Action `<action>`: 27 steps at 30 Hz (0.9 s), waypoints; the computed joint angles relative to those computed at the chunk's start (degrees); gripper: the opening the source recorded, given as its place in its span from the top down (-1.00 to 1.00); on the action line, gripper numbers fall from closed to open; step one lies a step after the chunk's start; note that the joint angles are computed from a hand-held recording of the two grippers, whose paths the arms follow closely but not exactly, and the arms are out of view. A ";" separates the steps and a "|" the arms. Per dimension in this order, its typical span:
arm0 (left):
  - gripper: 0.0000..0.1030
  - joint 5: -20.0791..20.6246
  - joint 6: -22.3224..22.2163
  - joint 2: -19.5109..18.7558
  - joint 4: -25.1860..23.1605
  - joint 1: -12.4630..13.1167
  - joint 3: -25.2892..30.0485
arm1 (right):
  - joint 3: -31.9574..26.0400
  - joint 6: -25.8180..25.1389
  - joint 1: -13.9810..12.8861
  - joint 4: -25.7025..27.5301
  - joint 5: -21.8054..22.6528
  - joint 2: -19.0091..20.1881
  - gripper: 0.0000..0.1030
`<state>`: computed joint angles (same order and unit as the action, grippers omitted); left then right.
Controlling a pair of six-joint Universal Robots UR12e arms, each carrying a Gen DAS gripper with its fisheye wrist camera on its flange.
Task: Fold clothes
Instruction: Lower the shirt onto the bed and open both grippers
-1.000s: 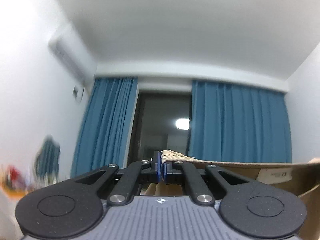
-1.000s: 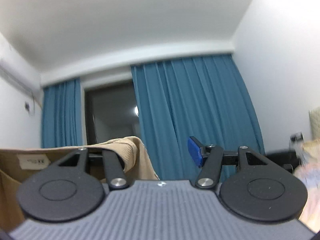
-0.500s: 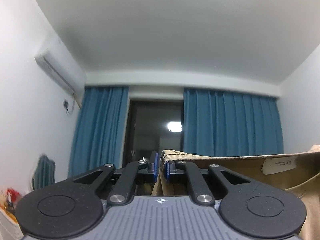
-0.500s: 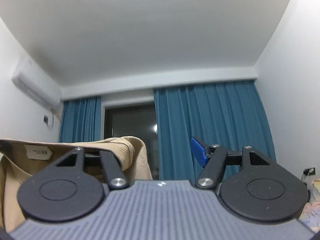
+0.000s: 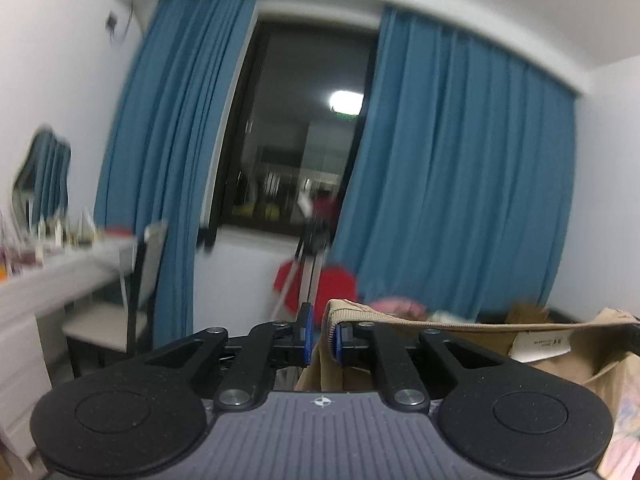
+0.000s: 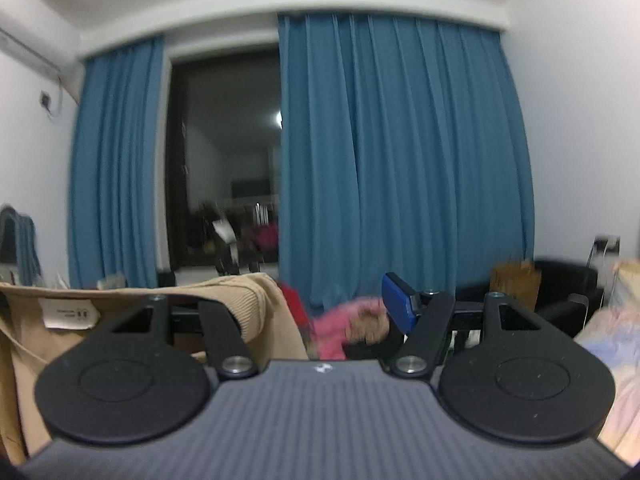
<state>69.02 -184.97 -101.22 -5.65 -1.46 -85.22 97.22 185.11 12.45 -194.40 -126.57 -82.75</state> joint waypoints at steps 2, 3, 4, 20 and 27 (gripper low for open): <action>0.78 0.76 0.34 -4.73 -0.01 -0.93 1.74 | 0.03 1.44 -1.87 -0.08 1.52 3.42 -0.27; 0.78 0.87 0.60 -7.15 -0.05 -1.29 2.43 | -0.07 2.20 -2.76 0.12 2.32 5.12 -0.25; 0.78 1.39 1.07 -9.47 -0.48 -1.76 3.21 | -0.09 3.13 -3.67 0.70 3.27 6.65 -0.26; -0.69 15.38 17.11 -28.40 -15.55 -6.52 12.88 | -6.55 7.51 -10.57 32.59 21.22 18.32 -0.64; -0.83 15.30 23.23 -21.12 -20.92 -5.71 8.52 | -3.84 7.53 -8.98 34.76 23.85 12.41 -0.65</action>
<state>84.32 -161.74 -122.34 -26.57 -7.17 -76.71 93.38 192.64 3.46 -159.64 -102.72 -70.34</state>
